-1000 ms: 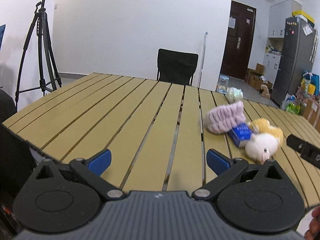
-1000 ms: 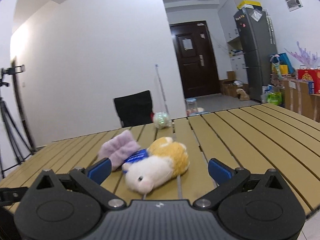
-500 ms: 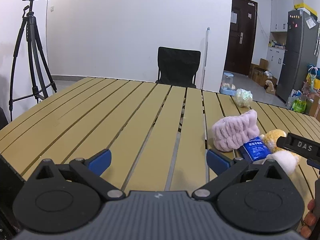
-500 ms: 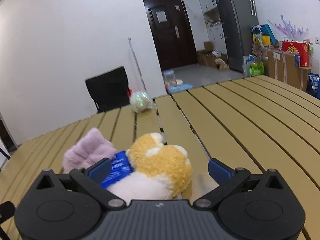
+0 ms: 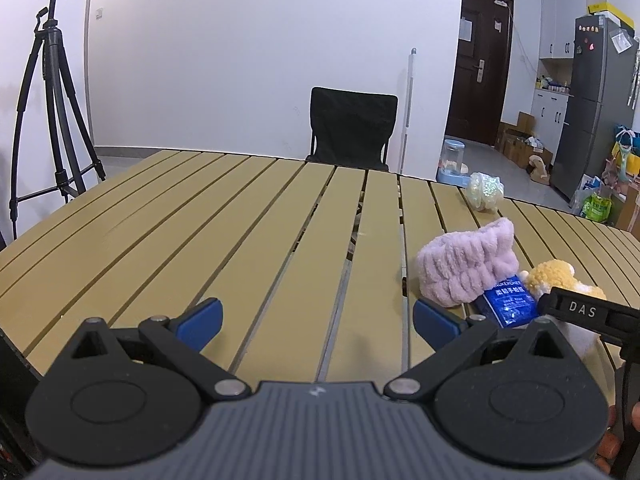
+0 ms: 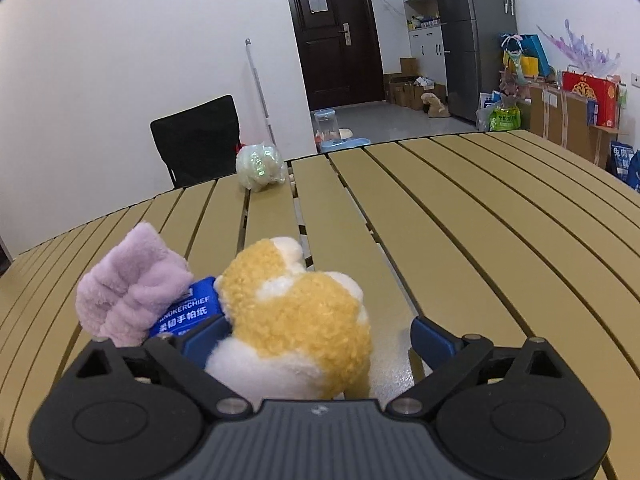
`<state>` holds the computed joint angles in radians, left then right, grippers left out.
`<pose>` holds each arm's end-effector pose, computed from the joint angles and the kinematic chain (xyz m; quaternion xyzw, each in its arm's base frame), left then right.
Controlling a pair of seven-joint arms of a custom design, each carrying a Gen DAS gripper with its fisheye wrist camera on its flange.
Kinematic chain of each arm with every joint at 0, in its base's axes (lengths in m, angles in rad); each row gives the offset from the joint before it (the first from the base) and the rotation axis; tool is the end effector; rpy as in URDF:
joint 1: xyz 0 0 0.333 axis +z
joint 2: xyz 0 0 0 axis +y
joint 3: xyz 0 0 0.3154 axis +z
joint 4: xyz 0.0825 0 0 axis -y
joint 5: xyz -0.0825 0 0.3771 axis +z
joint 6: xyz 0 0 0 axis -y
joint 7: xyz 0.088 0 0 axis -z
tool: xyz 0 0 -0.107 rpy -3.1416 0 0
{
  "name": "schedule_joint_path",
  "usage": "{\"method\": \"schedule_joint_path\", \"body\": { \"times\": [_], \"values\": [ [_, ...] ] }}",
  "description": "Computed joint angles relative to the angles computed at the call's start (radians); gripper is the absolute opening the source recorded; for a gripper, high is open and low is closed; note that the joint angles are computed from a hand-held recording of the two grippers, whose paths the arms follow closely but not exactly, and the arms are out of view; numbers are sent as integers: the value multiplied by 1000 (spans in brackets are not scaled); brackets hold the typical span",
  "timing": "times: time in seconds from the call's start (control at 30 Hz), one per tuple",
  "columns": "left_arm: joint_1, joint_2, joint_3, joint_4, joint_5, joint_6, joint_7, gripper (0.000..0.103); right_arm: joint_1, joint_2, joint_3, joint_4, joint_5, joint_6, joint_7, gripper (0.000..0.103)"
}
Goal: Collect trash
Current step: 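Close the right gripper on the yellow-white plush while the left gripper grasps the blue tissue packet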
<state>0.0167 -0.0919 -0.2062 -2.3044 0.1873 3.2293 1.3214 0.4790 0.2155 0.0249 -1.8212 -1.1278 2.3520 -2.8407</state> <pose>0.5277 -0.1225 0.5108 -0.5718 0.6616 -0.3827 0.2982 0.5692 0.2982 0.4605 -0.3946 0.8001 -0.3450 0.2918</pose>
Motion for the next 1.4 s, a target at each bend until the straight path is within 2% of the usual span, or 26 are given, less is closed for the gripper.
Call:
{"method": "schedule_joint_path", "body": {
  "times": [0.1, 0.2, 0.27, 0.43, 0.57, 0.7, 0.87, 0.93, 1.2, 1.33, 1.4],
  "values": [
    [3, -4, -7, -3, 8, 0, -3, 103, -4, -8, -1, -14, -4, 18, 2, 94],
    [-12, -5, 4, -3, -4, 1, 6, 103, -20, -27, -4, -42, -5, 58, 23, 85],
    [-6, -4, -3, -1, -2, 0, 2, 103, -27, -37, -2, -55, -14, 77, 18, 83],
    [7, -1, -17, 5, 12, -9, -19, 103, -19, -29, 11, -38, -33, 47, -60, 74],
    [-4, 3, -14, 8, 19, -11, -27, 103, -23, -39, 9, -54, -40, 72, -58, 74],
    [-5, 10, -26, 16, 40, -22, -51, 103, -40, -65, 6, -91, -60, 132, -14, 70],
    [-38, 21, -17, 24, 41, -22, -58, 103, -61, -96, 10, -136, -118, 180, 87, 66],
    [-22, 27, -38, 31, 82, -21, -99, 103, -69, -106, 15, -150, -135, 189, 111, 65],
    [-61, 59, -32, 60, 156, -21, -192, 103, -111, -198, 40, -248, -234, 192, 249, 64],
    [-69, 84, -30, 89, 327, -17, -360, 103, -145, -267, 58, -319, -276, 192, 320, 64],
    [-99, 97, -12, 103, 362, -17, -405, 103, -161, -301, 69, -354, -288, 179, 343, 64]
  ]
}}
